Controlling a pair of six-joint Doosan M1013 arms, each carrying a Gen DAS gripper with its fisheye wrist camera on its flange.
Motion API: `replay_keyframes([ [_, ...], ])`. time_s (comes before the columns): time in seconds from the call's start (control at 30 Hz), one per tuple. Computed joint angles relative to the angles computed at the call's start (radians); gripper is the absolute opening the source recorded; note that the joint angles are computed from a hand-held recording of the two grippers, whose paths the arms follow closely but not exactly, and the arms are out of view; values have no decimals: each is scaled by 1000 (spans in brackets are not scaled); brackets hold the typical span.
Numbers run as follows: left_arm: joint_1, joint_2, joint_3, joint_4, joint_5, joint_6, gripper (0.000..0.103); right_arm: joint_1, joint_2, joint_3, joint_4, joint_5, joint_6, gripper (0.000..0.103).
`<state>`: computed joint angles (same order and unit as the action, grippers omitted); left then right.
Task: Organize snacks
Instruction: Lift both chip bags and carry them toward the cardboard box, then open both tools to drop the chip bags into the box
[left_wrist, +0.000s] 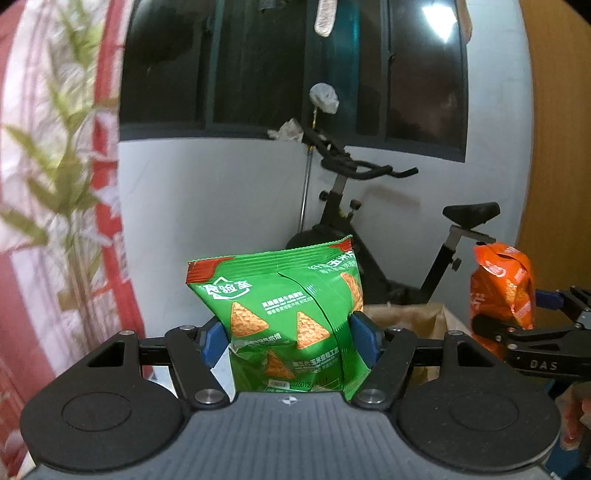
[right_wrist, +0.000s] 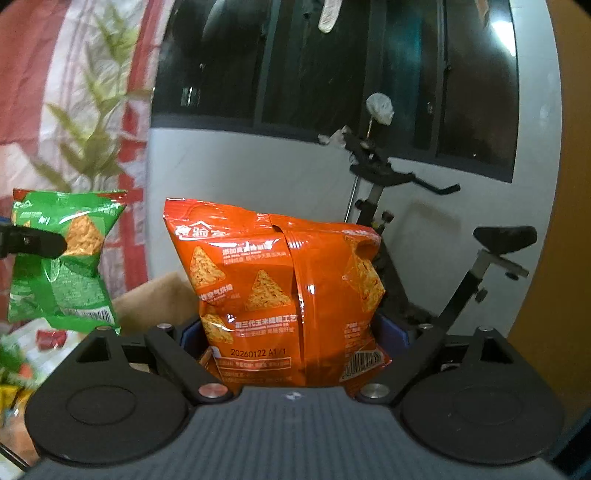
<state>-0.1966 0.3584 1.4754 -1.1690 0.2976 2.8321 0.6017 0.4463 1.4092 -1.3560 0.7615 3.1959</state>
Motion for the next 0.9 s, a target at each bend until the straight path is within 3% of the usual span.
replay_keyframes([
  [0.13,-24,48,-61,30,-12,-28,71,-36,30,-27,-33,-35,34,91],
  [0.4,-43,128,-141,315,16,-297,72,-71,100,-82,93,-113,-75,91],
  [0.53,-35,147,-154,325,55,-308,75,-81,109,-82,164,-153,-129,93],
  [0.63,-25,157,-164,321,93,-324,89,-82,114,-90,212,-142,-143,97],
  [0.9,-10,146,-159,383,110,-420,89,-82,98,-81,239,-142,-92,103],
])
